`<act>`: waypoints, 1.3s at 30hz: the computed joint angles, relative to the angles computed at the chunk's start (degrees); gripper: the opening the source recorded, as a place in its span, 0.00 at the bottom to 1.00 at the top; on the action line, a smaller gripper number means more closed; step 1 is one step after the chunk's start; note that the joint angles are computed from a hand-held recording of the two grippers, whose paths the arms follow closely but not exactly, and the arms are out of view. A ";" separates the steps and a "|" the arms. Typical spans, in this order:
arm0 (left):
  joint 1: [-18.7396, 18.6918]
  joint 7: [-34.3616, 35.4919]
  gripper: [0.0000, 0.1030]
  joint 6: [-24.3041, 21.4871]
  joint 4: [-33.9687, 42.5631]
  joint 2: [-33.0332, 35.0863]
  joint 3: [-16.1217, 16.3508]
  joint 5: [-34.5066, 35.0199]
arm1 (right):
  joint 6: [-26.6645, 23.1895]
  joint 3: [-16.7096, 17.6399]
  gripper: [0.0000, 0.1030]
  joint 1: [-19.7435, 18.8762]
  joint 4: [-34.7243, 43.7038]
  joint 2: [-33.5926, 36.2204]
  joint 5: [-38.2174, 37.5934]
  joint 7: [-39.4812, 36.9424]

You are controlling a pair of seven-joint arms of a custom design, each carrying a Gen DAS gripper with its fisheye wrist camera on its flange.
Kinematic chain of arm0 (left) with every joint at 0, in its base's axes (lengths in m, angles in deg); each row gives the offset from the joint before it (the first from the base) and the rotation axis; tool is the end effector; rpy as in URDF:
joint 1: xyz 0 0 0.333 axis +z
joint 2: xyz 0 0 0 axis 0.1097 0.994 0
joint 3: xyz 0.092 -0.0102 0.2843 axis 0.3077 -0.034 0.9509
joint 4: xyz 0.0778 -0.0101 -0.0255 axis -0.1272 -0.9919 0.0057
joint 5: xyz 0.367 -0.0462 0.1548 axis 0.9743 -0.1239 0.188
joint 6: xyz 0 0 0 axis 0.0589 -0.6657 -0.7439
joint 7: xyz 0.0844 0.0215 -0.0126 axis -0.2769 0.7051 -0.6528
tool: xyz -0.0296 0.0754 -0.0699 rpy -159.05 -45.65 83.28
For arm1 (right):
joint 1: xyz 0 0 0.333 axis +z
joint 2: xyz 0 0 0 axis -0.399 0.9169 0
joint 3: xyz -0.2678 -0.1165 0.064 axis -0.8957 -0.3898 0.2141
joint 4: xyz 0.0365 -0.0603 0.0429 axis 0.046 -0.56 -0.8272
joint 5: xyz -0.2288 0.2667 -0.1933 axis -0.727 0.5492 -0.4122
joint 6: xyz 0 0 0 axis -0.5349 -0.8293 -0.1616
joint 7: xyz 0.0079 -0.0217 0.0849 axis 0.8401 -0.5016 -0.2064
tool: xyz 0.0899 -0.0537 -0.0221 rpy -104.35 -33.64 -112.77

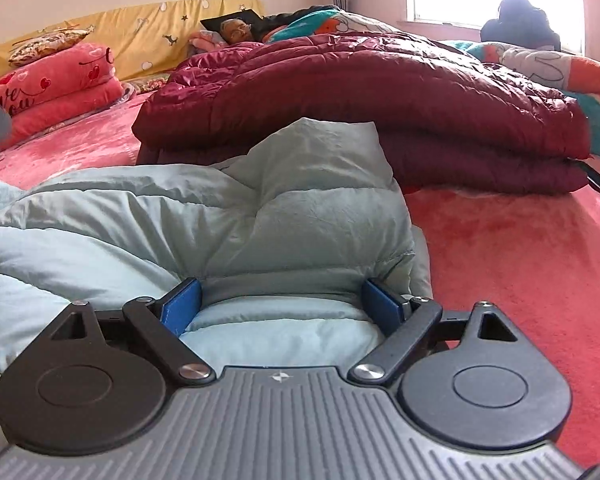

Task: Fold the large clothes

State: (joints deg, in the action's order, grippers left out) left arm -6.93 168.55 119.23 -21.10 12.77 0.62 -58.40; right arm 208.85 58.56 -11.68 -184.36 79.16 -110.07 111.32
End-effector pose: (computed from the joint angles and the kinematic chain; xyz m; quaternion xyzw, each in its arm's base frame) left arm 0.7318 -0.1624 0.5093 -0.5801 0.5956 -0.4704 0.2957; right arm 0.5759 0.1887 0.5146 -0.5942 0.6337 -0.3059 0.3895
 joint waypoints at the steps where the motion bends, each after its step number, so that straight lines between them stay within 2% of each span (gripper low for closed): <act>1: -0.37 -0.05 0.93 -2.04 0.83 0.71 0.64 0.46 | -0.09 0.03 1.00 0.01 0.00 -0.01 0.25 -0.32; 3: -0.52 -0.73 0.93 -4.51 2.70 2.31 1.38 1.46 | 0.02 0.03 1.00 0.00 0.25 0.33 0.33 -0.42; 5: -0.65 -2.27 0.93 -4.62 3.15 3.04 2.40 2.30 | -0.08 0.05 1.00 0.20 0.30 0.44 0.39 -0.42; 6: 0.27 -2.37 0.93 -4.78 3.68 3.56 1.52 2.10 | 0.11 -0.02 1.00 0.22 0.27 0.49 0.54 -0.53; 9: 5.53 0.74 0.94 -4.47 3.44 4.35 -5.13 -0.46 | 0.74 -0.16 1.00 0.19 0.23 0.73 1.81 -1.56; 11: 6.81 2.31 0.94 -3.31 2.80 4.73 -7.05 -1.71 | 0.74 -0.28 1.00 0.33 0.38 0.88 1.66 -1.50; 14: 5.28 2.14 0.95 -3.05 2.00 4.24 -5.30 -2.04 | 0.14 -0.36 1.00 0.64 0.59 0.88 0.74 -1.02; 16: 3.05 -0.25 0.93 -4.35 1.73 3.01 -2.15 -1.90 | 0.18 -0.31 1.00 0.58 0.38 0.66 1.85 -1.95; 17: 3.24 -1.53 0.93 -4.38 1.39 2.15 -2.23 -0.99 | 0.00 -0.34 1.00 0.58 0.31 0.35 1.75 -1.64; 19: 6.28 2.03 0.93 -2.58 1.61 1.68 -6.24 -2.95 | -1.66 -0.03 1.00 0.68 0.64 -0.45 1.31 -0.90; 20: 6.47 2.27 0.93 -2.40 2.12 1.47 -6.17 -2.79 | -1.94 0.13 1.00 0.63 0.95 -0.79 1.14 -0.70; 23: 6.11 1.23 0.95 -0.99 3.25 1.32 -4.09 -3.21 | -0.93 0.38 1.00 0.17 2.93 -1.07 -2.19 1.17; 24: 5.21 -0.05 0.95 -1.49 4.21 1.79 -1.98 -3.09 | -0.83 0.52 1.00 0.11 3.97 -0.72 -1.97 -0.08; 26: 1.93 -4.94 0.95 -3.52 6.07 2.99 4.60 -1.65 | -0.50 0.57 1.00 0.10 6.37 0.82 0.03 -3.38; 27: 1.98 -6.82 0.95 -5.18 7.30 3.81 5.70 -1.08 | -0.28 0.35 1.00 0.17 7.87 2.04 0.45 -4.29; 29: 4.41 -8.00 0.95 -8.40 9.73 5.40 4.07 -1.04 | -1.55 0.17 1.00 0.43 10.52 4.58 4.53 -8.36; 31: 4.57 -11.48 0.95 -10.31 10.99 6.78 5.27 0.23 | -3.22 1.04 1.00 -0.07 12.37 7.09 14.07 -16.90; 32: 5.45 -12.52 0.95 -11.66 11.94 7.54 4.60 0.22 | -4.46 1.45 1.00 -0.26 13.35 8.26 17.85 -20.60; 35: 9.98 -12.85 0.95 -14.20 15.07 10.33 -1.05 -1.90 | -7.09 3.17 1.00 -1.38 15.18 10.66 28.57 -31.02; 39: 13.42 -9.80 0.96 -11.92 14.95 11.75 -6.37 -4.56 | -6.02 2.94 1.00 -1.19 15.15 11.79 36.36 -36.24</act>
